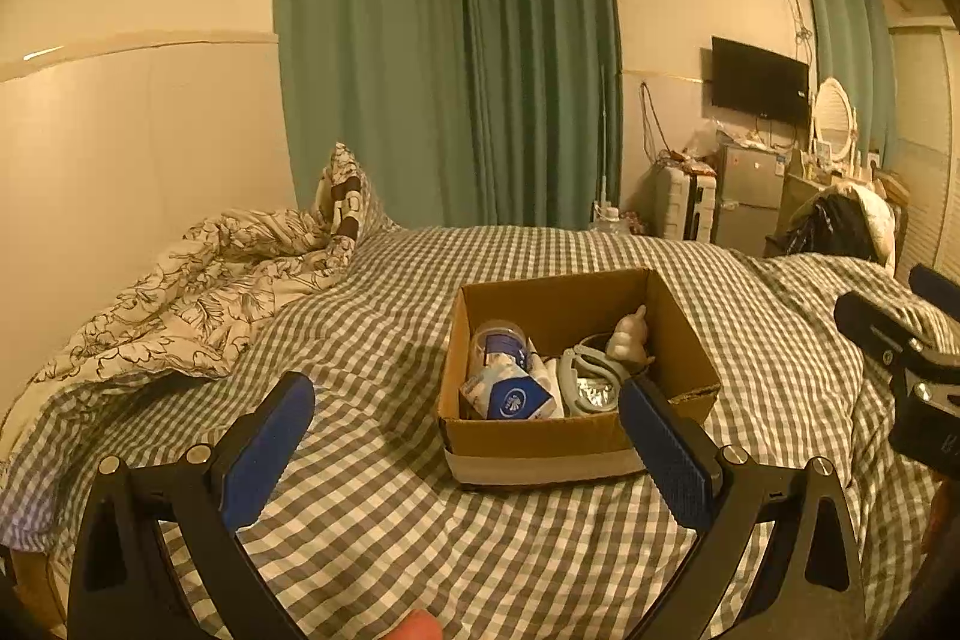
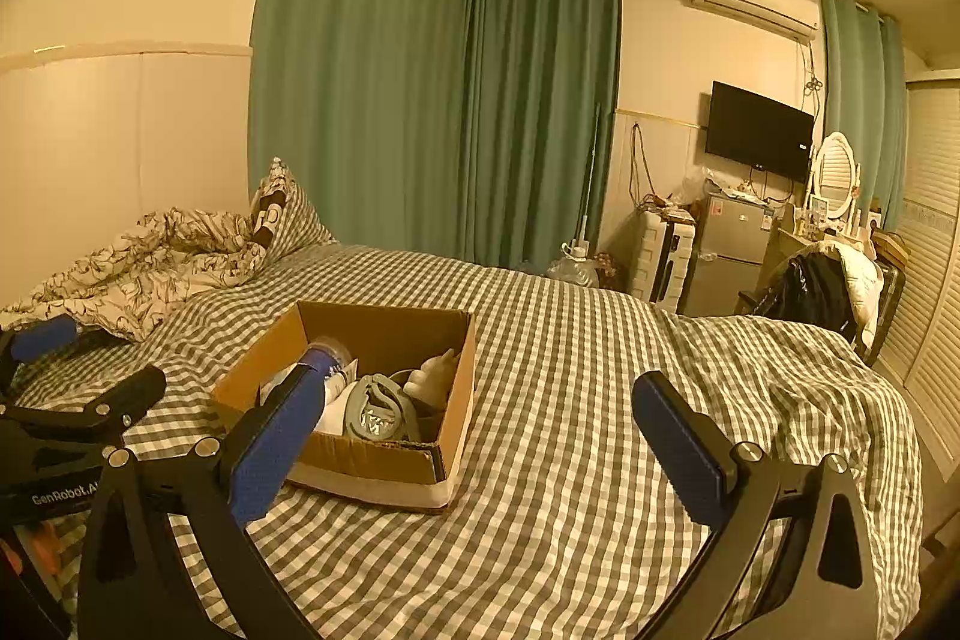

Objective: Organize objects

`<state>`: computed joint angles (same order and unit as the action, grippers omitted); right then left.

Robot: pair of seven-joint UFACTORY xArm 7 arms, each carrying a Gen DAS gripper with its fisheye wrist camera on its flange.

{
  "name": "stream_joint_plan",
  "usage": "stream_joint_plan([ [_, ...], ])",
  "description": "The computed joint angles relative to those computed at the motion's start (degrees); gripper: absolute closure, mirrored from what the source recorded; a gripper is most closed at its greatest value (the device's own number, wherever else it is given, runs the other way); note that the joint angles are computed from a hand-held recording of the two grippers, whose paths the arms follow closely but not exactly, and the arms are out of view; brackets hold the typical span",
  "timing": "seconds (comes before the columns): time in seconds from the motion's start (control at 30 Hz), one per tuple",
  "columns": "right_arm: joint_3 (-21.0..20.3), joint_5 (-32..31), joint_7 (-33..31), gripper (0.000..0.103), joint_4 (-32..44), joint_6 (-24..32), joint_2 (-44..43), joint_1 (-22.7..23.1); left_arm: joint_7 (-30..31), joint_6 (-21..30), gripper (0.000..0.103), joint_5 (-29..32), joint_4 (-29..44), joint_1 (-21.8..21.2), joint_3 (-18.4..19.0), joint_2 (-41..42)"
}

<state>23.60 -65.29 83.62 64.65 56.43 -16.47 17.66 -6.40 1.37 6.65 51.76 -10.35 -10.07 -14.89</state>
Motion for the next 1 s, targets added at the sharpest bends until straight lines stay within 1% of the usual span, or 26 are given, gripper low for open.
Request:
stream_joint_plan([
  [0.07, -0.04, 0.12, -0.07, 0.000, -0.04, 0.09, -0.01, 0.02, -0.33, -0.22, 0.000, -0.20, -0.02, 0.08, 0.07, 0.00],
  [0.17, -0.05, 0.23, -0.07, 0.000, -0.13, 0.05, -0.10, 0.04, 1.22, -0.13, 0.000, -1.46, 0.07, -1.80, 1.71, 0.21],
  [0.27, -0.10, 0.27, -0.17, 0.000, -0.10, -0.11, -0.07, -0.01, 1.26, -0.11, 0.000, -1.37, -0.05, -1.29, 1.20, 0.14],
  [0.57, -0.08, 0.32, -0.15, 0.000, -0.15, -0.15, -0.13, -0.04, 2.35, 0.50, 0.000, -2.03, -0.13, -2.02, 1.41, 0.12],
  [1.0, -0.06, 0.41, -0.30, 0.000, 0.01, -0.04, 0.03, -0.03, 2.26, 1.01, 0.000, -1.83, -0.01, -1.71, 0.97, 0.22],
])
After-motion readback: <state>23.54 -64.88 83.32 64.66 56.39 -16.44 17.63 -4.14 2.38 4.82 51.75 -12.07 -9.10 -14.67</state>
